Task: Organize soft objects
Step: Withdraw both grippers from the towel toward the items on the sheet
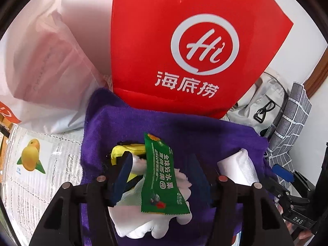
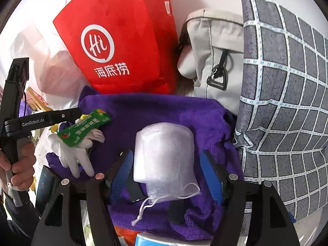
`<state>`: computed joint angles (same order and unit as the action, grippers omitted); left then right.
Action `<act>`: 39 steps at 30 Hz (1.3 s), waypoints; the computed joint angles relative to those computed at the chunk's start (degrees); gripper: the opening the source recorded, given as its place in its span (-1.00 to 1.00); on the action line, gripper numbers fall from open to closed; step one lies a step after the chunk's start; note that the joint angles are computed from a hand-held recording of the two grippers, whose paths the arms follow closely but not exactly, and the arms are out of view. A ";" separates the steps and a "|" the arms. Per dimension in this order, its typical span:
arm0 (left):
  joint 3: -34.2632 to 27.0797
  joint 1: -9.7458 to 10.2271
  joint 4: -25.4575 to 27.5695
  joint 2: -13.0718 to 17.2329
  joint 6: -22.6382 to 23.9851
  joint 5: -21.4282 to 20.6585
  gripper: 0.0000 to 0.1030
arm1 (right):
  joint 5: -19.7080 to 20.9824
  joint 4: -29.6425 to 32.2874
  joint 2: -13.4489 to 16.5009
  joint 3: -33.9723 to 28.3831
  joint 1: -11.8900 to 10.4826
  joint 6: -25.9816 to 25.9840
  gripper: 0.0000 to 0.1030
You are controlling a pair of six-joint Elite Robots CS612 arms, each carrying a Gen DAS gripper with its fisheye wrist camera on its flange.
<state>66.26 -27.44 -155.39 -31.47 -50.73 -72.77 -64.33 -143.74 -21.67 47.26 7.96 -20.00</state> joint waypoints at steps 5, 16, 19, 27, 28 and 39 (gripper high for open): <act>1.90 -0.18 -0.63 -1.50 -0.17 0.68 0.11 | 0.32 -4.54 -2.64 4.44 -0.11 -0.27 0.32; 8.64 -2.45 -2.61 -5.92 -0.80 2.07 0.11 | 3.08 -6.54 -9.47 18.45 0.12 -6.82 0.31; 11.02 -3.45 -3.68 -7.20 -0.88 2.65 0.11 | 3.96 -5.43 -10.91 21.60 0.43 -9.12 0.31; 17.38 -6.18 -6.43 -10.67 -1.37 4.25 0.11 | 1.20 -6.36 -12.95 27.87 1.87 -12.84 0.46; 17.86 -6.41 -6.78 -10.90 -1.20 4.19 0.11 | 0.34 -6.21 -12.86 28.12 2.16 -13.15 0.46; 25.59 -8.35 -10.24 -14.48 -4.95 5.26 0.11 | -2.70 -9.31 -12.98 31.26 3.20 -15.67 0.72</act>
